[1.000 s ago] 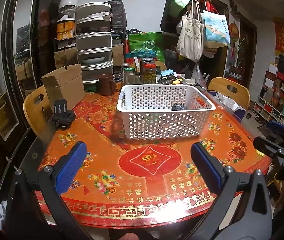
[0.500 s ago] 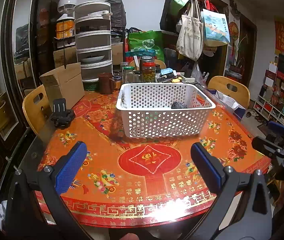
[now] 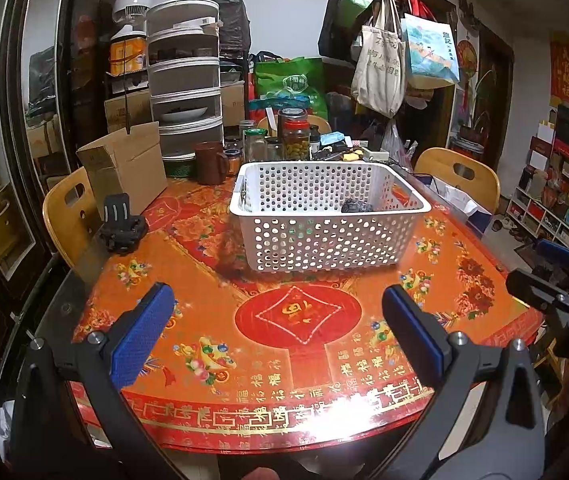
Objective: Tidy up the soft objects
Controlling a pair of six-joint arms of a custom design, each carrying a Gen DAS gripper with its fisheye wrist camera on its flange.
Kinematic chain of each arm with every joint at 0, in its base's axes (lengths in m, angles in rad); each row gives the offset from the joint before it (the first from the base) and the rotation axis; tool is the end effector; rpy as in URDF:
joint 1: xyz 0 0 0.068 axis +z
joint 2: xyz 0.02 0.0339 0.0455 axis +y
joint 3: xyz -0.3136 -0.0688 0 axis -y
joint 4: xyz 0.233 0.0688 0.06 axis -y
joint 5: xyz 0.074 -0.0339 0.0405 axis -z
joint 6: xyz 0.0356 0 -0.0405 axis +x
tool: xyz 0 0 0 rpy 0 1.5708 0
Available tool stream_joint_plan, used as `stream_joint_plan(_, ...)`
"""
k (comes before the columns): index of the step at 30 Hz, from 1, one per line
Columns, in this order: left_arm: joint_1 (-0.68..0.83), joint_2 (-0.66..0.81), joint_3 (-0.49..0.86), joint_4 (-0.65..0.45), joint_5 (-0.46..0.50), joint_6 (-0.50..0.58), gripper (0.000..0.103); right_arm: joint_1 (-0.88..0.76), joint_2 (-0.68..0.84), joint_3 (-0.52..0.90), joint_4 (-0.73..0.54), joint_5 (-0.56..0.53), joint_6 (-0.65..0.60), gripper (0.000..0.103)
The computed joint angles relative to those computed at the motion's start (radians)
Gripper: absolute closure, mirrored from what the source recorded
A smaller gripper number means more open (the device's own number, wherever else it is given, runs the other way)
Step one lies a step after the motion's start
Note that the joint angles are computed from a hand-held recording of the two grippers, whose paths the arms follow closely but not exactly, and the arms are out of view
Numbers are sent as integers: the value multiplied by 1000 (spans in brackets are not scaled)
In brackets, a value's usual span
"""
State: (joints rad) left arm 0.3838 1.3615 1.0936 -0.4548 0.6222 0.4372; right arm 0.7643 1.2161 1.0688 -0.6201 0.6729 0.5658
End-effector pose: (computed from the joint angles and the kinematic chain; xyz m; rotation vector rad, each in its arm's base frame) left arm 0.2605 0.0828 0.3484 0.3652 2.1168 -0.2438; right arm 0.1768 0.1388 0.3620 0.1034 2.1424 -0.0277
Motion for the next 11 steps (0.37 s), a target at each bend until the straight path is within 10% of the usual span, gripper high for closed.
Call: stream_joint_plan(11, 9, 6, -10, 6, 11, 13, 0, 4, 0, -3, 1, 0, 2, 0)
